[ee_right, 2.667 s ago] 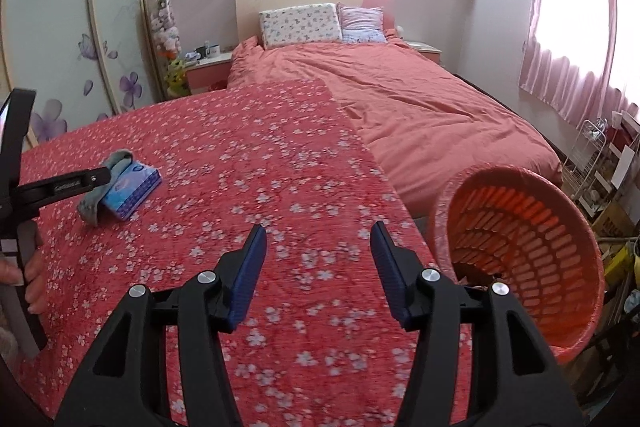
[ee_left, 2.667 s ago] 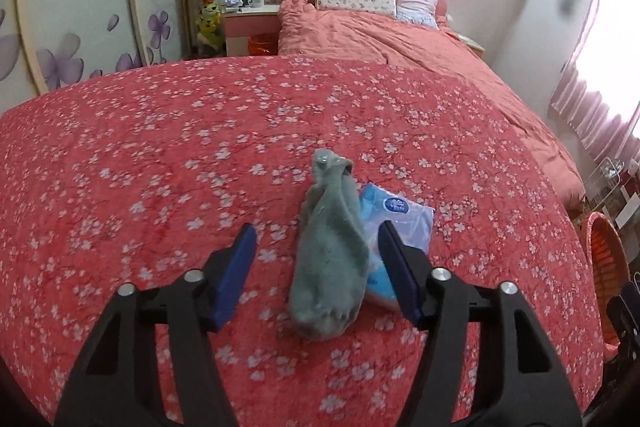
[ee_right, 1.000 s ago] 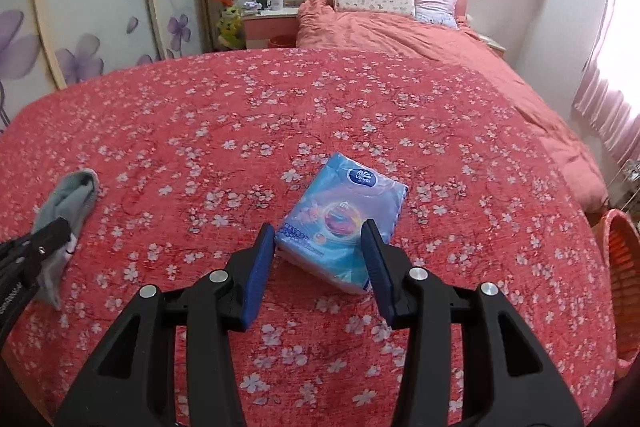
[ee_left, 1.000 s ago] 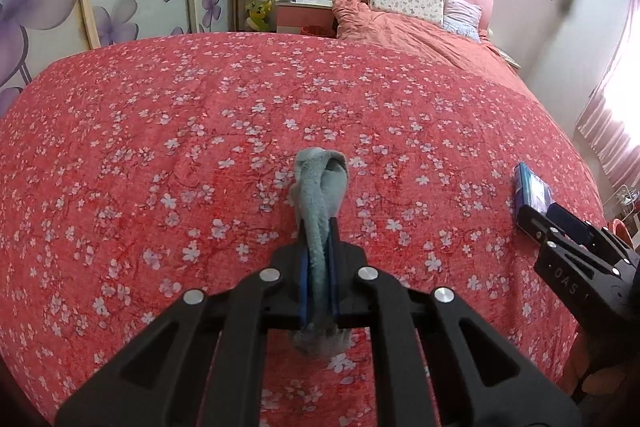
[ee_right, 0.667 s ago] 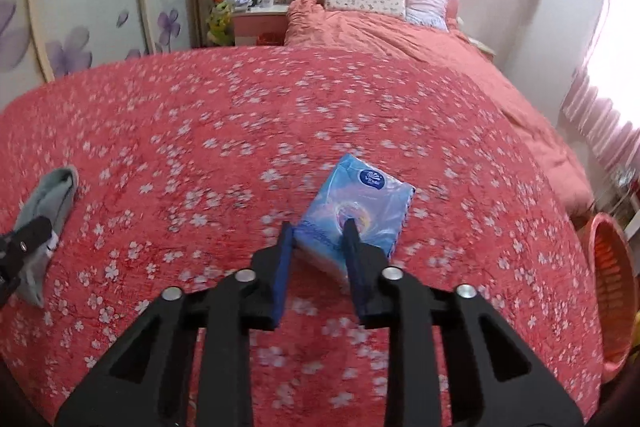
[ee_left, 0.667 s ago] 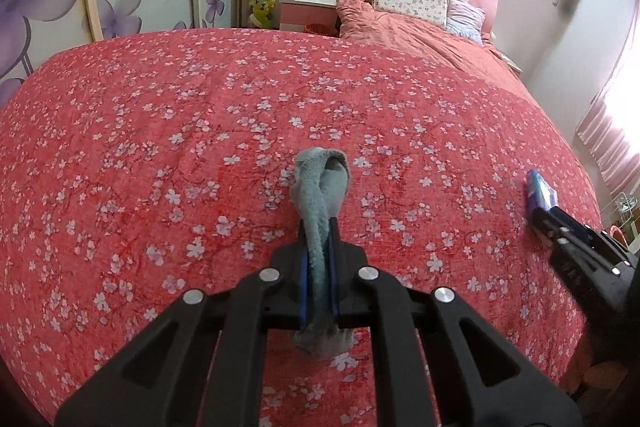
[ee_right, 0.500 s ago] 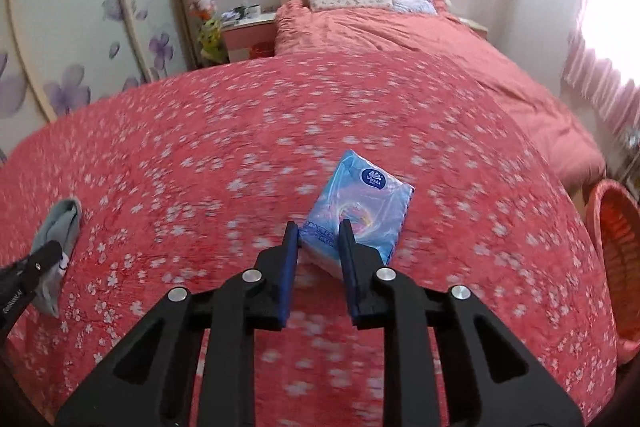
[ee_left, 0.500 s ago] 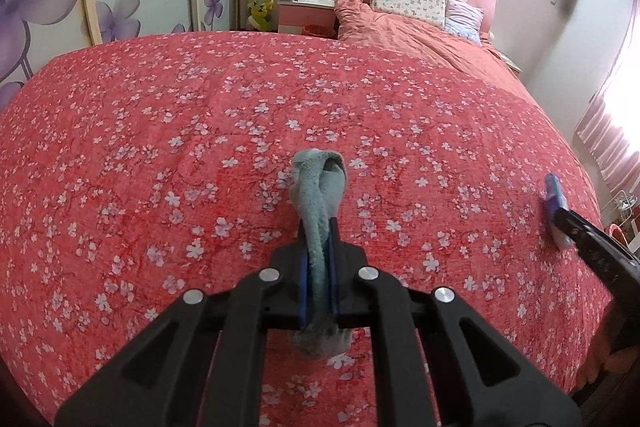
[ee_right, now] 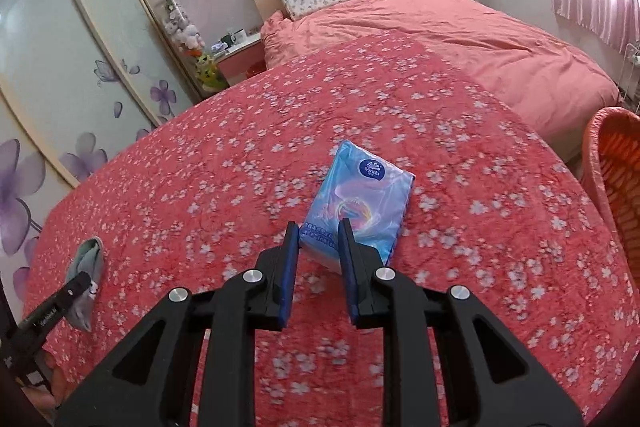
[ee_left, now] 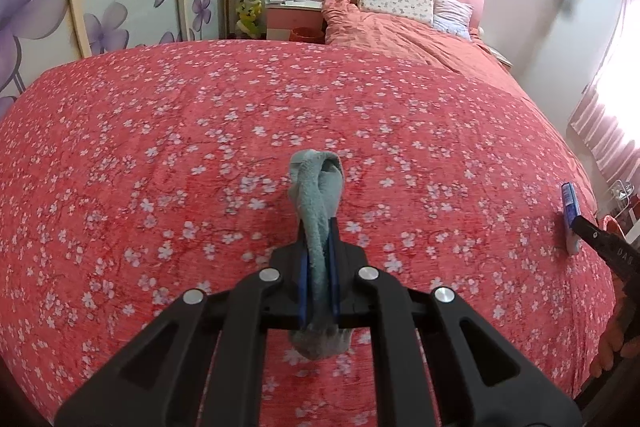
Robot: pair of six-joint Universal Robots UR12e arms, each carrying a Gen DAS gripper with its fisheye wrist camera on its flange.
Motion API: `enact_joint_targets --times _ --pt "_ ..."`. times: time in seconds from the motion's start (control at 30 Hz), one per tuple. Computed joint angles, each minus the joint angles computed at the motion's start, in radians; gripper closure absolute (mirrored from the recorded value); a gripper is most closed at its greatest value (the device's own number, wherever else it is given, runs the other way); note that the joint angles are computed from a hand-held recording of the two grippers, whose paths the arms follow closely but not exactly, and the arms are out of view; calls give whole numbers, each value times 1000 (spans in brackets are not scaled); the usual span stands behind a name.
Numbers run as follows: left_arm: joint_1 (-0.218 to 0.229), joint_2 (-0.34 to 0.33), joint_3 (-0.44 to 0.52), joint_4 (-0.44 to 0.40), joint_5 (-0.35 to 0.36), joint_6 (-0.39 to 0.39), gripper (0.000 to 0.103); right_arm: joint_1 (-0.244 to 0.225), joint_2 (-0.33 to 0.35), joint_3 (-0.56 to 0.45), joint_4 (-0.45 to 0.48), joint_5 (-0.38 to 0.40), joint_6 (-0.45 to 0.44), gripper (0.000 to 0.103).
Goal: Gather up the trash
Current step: 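Grasp the blue tissue pack with the right tool and lift it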
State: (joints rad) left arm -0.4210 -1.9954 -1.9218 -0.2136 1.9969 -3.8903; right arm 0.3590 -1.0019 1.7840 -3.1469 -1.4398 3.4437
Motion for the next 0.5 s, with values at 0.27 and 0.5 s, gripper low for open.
enact_joint_targets --times 0.27,0.5 --pt "-14 -20 44 -21 1 15 94 13 -10 1 8 -75 -38 73" --pt "-19 -32 61 -23 -4 23 94 32 1 -25 57 -185 -31 41"
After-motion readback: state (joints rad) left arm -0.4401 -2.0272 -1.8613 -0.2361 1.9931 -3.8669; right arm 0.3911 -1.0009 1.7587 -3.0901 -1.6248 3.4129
